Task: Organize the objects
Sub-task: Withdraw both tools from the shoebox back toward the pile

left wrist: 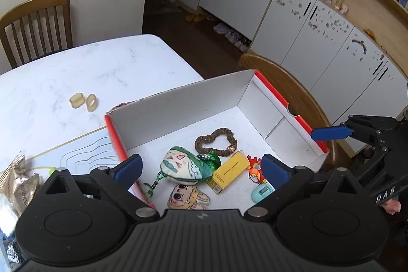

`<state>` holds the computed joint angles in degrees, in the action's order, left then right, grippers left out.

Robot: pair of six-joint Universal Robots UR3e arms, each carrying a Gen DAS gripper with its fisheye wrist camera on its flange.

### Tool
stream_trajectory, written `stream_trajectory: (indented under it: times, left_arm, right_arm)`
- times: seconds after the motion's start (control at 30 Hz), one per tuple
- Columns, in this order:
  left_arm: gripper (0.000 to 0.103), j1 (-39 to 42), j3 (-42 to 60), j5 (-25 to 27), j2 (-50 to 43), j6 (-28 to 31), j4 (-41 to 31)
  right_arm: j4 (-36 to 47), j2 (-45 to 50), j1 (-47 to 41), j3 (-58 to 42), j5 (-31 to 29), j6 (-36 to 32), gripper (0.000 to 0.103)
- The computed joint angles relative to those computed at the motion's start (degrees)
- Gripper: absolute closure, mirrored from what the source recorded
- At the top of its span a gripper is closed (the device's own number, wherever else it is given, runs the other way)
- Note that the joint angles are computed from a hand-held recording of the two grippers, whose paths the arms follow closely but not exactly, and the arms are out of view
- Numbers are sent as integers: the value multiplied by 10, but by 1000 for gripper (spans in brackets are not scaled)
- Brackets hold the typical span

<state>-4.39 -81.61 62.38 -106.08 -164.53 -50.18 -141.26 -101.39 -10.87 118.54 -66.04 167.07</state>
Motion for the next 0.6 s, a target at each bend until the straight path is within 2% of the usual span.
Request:
stream_trajectory:
  times: [0.2,0.4,0.5,0.6]
  left_arm:
    - [1,60,-99,-57,78,7,30]
    - [1,135,-176,-113,156,47,16]
    - [0,175,-206,-125,193,78,-2]
    - [0,213,-249,-113,234,112,13]
  right_arm:
    - [-25,-19,25,7,-5,50,4]
    - [-40,-1,96,-24,-62,92,4]
    - [-45,19,138,-49,-93,113,4]
    - [-44,47,183,-81,-125,135,4]
